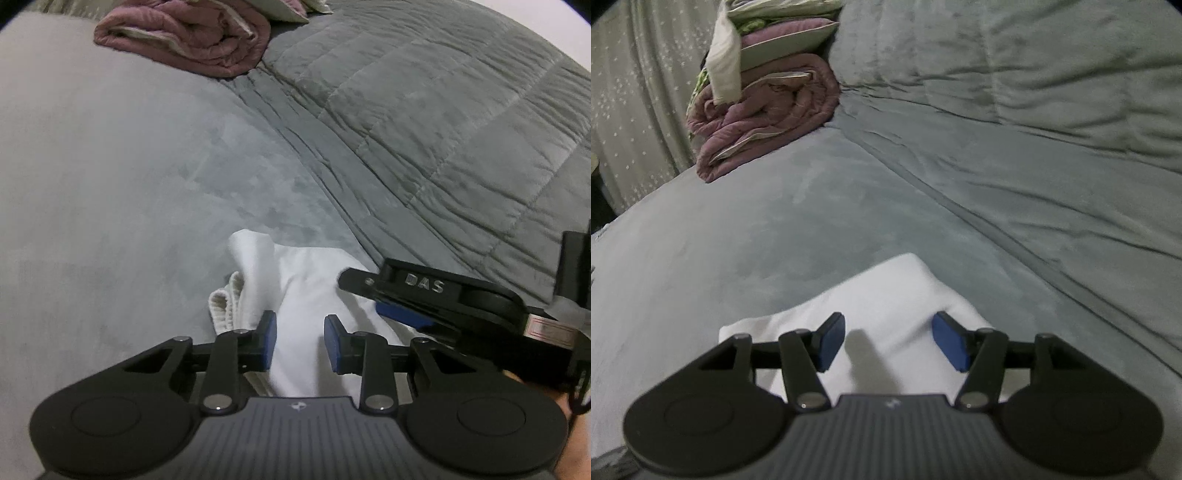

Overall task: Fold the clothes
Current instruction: 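Open the left gripper and release the folded garment onto the bed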

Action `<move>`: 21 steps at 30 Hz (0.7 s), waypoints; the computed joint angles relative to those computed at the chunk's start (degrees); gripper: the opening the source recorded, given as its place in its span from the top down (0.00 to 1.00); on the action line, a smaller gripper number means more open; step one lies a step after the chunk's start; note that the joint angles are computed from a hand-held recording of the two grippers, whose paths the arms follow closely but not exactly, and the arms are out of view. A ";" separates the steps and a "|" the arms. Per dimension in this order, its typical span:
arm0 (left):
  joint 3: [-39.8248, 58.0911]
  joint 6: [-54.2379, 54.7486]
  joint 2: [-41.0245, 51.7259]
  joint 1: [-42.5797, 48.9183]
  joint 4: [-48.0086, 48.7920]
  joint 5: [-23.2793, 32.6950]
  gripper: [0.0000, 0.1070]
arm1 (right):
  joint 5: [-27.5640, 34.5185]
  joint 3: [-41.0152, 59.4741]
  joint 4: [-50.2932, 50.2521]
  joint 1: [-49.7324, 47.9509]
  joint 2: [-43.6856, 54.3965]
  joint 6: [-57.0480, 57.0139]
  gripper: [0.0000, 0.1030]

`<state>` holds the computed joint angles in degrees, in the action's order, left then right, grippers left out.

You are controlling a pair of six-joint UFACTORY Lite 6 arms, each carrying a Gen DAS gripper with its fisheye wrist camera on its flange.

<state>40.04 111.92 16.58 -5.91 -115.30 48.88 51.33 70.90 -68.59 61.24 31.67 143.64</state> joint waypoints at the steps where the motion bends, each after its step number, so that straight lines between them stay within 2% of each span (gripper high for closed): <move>1: 0.09 -0.08 0.19 0.17 0.24 0.14 0.73 | -0.38 1.21 0.21 -0.62 0.98 -0.81 0.46; 4: 0.35 0.37 0.76 0.33 0.45 0.35 0.76 | -0.65 5.31 3.57 -2.31 3.71 -5.30 0.45; 9: 1.27 0.20 1.74 0.51 1.20 0.50 0.77 | 2.46 10.27 6.33 -2.74 7.49 -9.39 0.46; 15: 0.59 0.48 1.27 1.42 2.17 0.72 0.79 | 10.21 14.85 11.90 -2.27 10.49 -13.56 0.46; 21: -4.13 3.94 -4.84 0.76 -0.53 -1.35 0.79 | 9.77 13.94 11.66 -0.67 8.36 -14.01 0.45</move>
